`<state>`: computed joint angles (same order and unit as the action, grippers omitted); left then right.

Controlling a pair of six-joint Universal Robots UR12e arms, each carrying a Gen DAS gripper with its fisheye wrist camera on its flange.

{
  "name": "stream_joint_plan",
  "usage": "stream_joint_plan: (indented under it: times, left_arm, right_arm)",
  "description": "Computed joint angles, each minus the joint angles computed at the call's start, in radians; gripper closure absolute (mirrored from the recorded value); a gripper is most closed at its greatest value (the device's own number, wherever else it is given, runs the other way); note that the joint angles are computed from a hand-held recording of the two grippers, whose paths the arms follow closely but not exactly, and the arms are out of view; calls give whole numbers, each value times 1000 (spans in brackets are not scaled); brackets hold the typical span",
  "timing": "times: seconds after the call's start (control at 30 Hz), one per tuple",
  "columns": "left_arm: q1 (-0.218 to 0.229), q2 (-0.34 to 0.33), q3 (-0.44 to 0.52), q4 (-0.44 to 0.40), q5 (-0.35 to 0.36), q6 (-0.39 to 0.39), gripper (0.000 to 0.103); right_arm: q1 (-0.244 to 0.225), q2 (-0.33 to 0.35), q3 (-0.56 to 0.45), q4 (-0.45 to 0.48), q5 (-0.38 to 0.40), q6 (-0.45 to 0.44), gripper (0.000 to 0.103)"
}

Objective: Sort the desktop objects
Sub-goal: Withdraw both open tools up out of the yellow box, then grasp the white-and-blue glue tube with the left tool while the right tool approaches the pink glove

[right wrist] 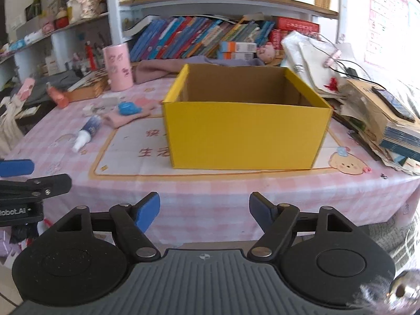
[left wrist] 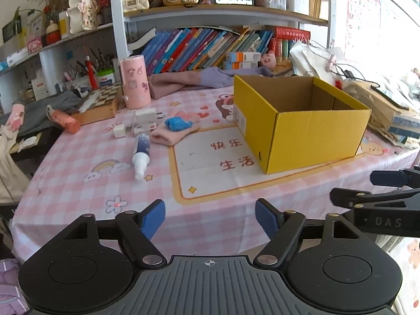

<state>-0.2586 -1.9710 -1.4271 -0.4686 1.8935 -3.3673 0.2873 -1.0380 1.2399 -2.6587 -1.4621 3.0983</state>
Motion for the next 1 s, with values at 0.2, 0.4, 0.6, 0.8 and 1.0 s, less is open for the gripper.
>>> stream_joint_plan:
  times: [0.2, 0.4, 0.6, 0.8, 1.0]
  left_arm:
    - [9, 19, -24, -28, -10, 1, 20]
    - [19, 37, -48, -33, 1, -14, 19]
    - [28, 46, -61, -32, 6, -23, 19]
    - [35, 54, -73, -25, 17, -27, 18]
    - [43, 69, -93, -16, 31, -42, 18]
  right_arm:
    - [16, 4, -11, 53, 27, -28, 27]
    - [26, 11, -24, 69, 38, -21, 27]
    - [35, 22, -40, 76, 45, -28, 27]
    - [44, 32, -56, 75, 54, -45, 27]
    - [54, 42, -72, 84, 63, -64, 27]
